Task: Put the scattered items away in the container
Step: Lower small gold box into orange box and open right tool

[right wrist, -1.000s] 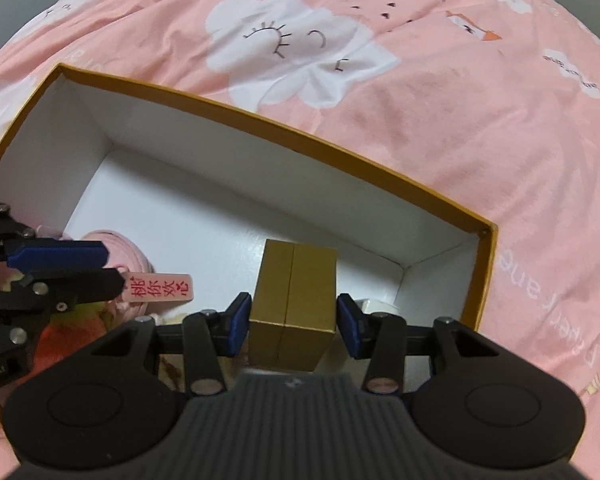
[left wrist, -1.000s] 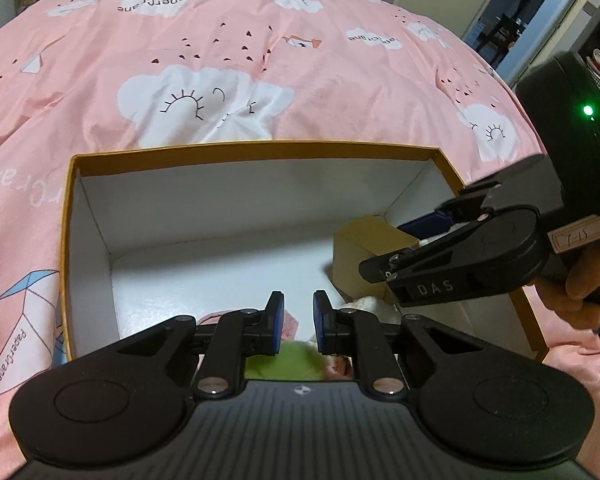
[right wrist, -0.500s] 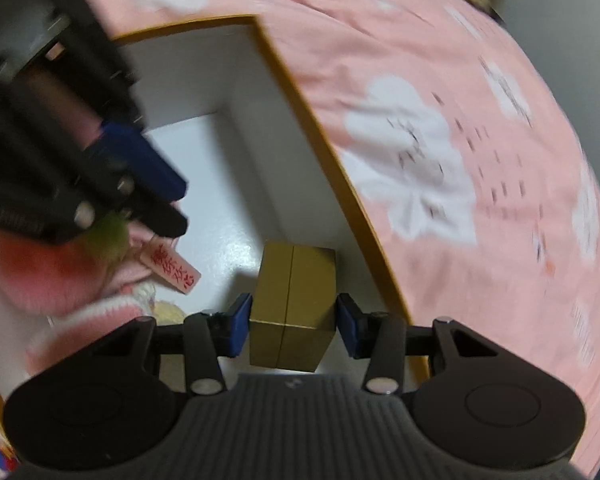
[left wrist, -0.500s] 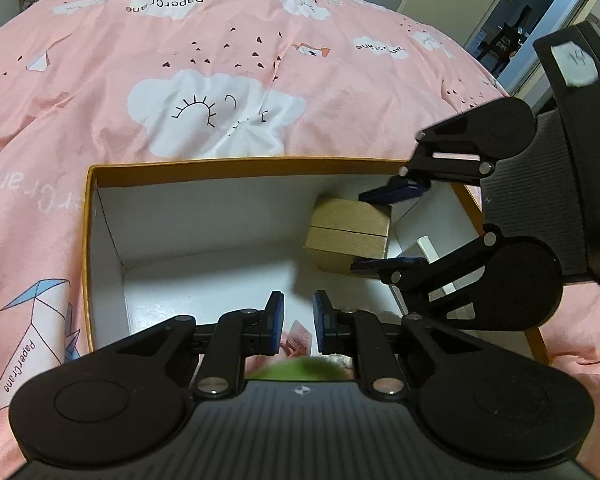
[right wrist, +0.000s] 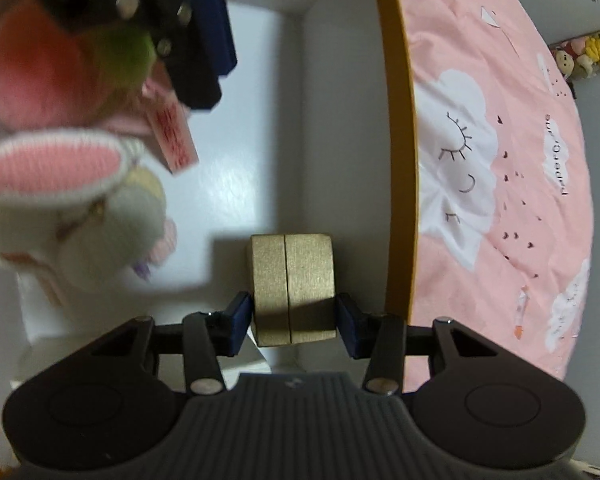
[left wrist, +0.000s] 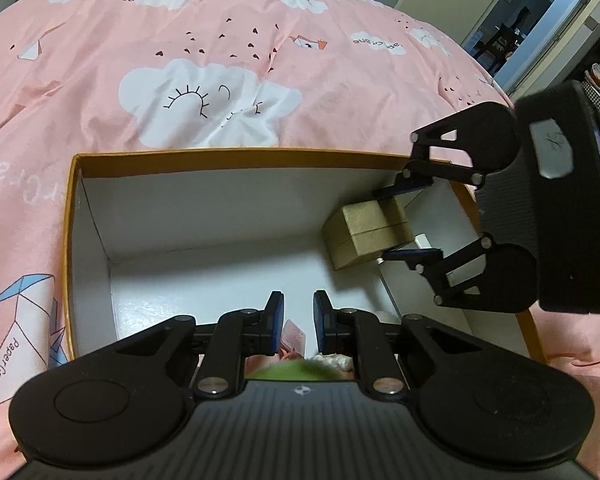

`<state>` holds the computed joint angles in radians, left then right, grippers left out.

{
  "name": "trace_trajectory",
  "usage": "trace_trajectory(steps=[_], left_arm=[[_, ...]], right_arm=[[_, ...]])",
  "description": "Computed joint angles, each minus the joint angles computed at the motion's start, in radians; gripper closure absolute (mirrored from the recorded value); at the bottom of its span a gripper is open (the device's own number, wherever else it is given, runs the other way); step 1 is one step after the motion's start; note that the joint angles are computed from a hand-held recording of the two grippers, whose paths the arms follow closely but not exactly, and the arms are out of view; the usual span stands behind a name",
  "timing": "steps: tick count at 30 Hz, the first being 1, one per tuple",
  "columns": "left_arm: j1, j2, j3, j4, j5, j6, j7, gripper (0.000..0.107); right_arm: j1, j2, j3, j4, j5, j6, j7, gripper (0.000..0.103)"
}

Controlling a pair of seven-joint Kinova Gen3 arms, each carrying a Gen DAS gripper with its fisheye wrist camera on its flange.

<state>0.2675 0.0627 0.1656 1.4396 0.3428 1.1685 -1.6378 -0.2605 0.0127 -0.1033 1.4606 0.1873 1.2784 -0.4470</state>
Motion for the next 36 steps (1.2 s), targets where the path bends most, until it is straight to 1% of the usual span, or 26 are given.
trace_trajectory(steps=[3,7,9,10,11,12,14,19,21,24,29,36], left_arm=[[0.0,0.01,-0.001,0.0,0.0,-0.001,0.004,0.091],[-0.004,0.014,-0.002,0.001,0.003,-0.005,0.004,0.091],[-0.003,0.013,-0.002,0.0,-0.001,-0.007,0.004,0.091],[-0.003,0.013,-0.002,-0.001,-0.003,-0.007,0.005,0.091],[-0.003,0.013,-0.002,-0.001,-0.005,-0.007,0.007,0.091],[-0.003,0.012,-0.002,-0.001,-0.007,-0.007,0.01,0.091],[-0.002,0.013,-0.002,-0.002,-0.014,-0.008,0.016,0.091],[-0.004,0.017,-0.003,-0.001,-0.014,-0.008,0.018,0.091],[-0.004,0.018,-0.003,0.0,-0.015,-0.008,0.017,0.091],[0.0,0.016,0.0,0.003,-0.025,-0.01,0.017,0.091],[0.011,0.015,0.004,-0.002,-0.053,-0.008,0.029,0.09],[0.021,-0.008,0.007,-0.008,-0.07,-0.003,0.041,0.09]], right_arm=[[0.006,-0.006,0.005,-0.006,-0.009,-0.006,0.003,0.055],[0.034,0.004,0.026,-0.062,-0.121,0.018,0.014,0.055],[0.04,0.011,0.026,-0.07,-0.157,0.021,0.013,0.057],[0.041,0.012,0.024,-0.067,-0.162,0.016,0.018,0.065],[0.038,0.016,0.02,-0.064,-0.16,0.011,0.02,0.075],[0.035,0.021,0.017,-0.065,-0.157,0.011,0.02,0.078],[0.028,0.033,0.011,-0.068,-0.143,0.016,0.017,0.079],[0.004,0.034,0.001,-0.036,-0.074,0.016,-0.052,0.08],[0.005,0.043,0.006,-0.047,-0.057,0.031,-0.074,0.08],[0.006,0.044,0.01,-0.039,-0.028,0.03,-0.095,0.08],[0.019,0.031,0.014,-0.04,-0.059,0.033,-0.087,0.08],[0.023,0.001,0.014,-0.062,-0.064,0.063,-0.082,0.079]])
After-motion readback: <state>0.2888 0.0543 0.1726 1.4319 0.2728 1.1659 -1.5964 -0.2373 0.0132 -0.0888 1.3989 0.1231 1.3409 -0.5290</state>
